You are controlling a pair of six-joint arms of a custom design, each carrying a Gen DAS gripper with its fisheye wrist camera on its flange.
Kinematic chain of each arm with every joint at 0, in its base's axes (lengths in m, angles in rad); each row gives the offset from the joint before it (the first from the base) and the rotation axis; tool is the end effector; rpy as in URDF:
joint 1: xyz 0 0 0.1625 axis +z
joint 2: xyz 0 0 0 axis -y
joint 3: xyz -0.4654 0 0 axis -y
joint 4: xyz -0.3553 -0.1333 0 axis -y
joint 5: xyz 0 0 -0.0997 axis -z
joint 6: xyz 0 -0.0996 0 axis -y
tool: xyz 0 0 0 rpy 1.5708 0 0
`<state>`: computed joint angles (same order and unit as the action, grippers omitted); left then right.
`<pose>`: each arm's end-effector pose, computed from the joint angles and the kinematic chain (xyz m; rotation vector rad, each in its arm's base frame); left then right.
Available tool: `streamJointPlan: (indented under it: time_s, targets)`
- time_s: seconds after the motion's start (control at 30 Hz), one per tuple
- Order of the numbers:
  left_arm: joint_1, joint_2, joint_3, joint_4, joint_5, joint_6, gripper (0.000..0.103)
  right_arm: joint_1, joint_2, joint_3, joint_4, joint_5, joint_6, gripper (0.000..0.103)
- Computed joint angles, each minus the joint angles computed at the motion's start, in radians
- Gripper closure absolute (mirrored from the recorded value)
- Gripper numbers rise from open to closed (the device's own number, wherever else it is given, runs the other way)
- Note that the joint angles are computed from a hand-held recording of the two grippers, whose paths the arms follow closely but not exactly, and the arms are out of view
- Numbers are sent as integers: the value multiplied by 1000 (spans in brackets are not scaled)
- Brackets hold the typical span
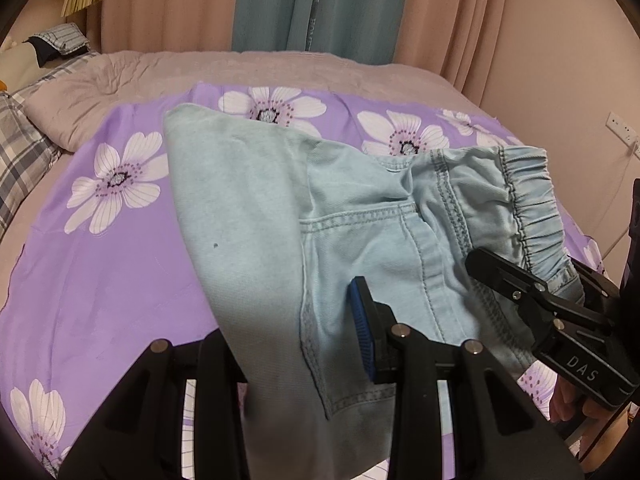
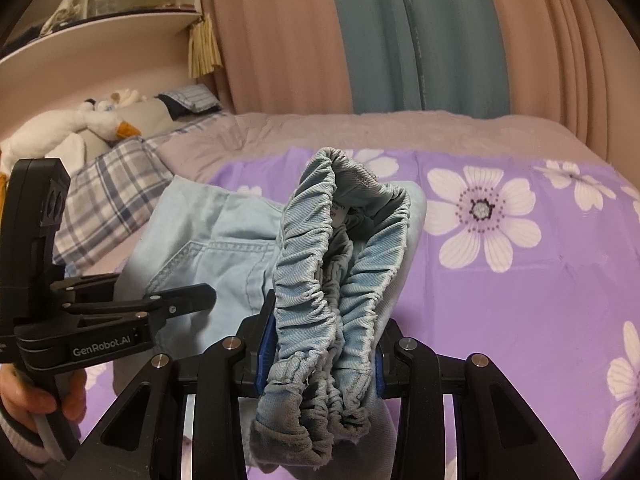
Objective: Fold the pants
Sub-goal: 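Hold the lifted jeans with both grippers above the bed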
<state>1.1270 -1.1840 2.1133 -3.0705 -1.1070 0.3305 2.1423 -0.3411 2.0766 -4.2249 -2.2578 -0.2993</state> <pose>-0.0627 -0.5462 0.2877 0.8162 2.4794 -0.7971 0.3305 -0.3843 0.0002 0.6030 -2.2638 1.2424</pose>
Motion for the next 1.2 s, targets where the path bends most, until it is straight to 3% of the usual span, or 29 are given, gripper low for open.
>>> streamJointPlan:
  time_s: [1.2]
  targets:
    - [66, 105, -81, 75, 26, -27, 70, -71, 27, -52, 152, 3, 74, 64]
